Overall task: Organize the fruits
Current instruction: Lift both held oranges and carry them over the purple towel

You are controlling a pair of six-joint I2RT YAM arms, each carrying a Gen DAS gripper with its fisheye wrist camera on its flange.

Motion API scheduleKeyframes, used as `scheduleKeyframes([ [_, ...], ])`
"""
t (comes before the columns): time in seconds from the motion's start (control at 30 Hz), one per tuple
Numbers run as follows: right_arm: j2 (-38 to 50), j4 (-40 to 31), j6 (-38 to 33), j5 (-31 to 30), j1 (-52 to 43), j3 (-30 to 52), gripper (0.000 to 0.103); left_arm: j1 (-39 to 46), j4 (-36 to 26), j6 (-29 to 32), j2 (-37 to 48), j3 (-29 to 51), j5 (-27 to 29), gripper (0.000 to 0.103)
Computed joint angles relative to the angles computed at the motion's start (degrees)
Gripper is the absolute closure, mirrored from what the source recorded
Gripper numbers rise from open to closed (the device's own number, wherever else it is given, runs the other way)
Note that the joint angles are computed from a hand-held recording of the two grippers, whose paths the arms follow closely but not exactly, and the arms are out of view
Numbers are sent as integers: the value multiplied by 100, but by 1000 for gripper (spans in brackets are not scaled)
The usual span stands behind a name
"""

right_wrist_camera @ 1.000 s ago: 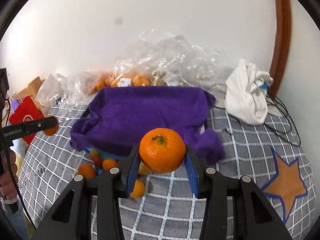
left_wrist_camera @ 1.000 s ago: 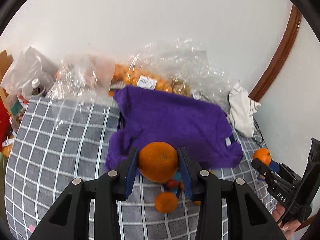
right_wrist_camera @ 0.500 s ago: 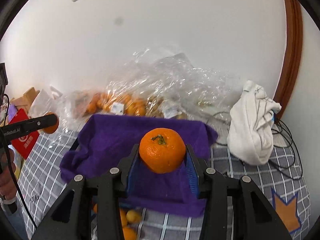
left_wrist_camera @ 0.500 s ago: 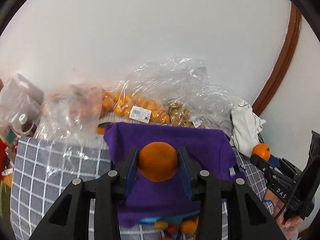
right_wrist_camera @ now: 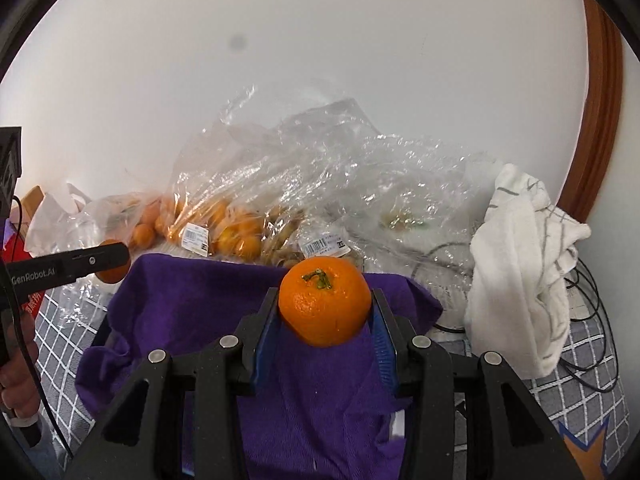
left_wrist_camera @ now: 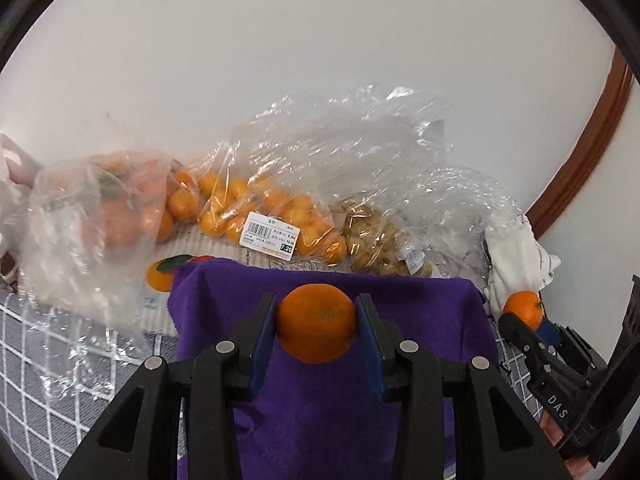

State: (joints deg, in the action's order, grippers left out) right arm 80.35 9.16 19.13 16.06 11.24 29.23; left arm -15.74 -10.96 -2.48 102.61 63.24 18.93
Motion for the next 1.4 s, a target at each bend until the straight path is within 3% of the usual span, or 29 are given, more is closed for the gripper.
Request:
scheduleKeyframes([
  [0.37, 935, 452, 35, -128, 0, 120, 60, 75, -166, 40, 570, 300, -117, 65],
  [1.4, 1785, 498, 209, -400, -5, 344, 60, -221, -664, 382, 1199, 806, -431, 65],
])
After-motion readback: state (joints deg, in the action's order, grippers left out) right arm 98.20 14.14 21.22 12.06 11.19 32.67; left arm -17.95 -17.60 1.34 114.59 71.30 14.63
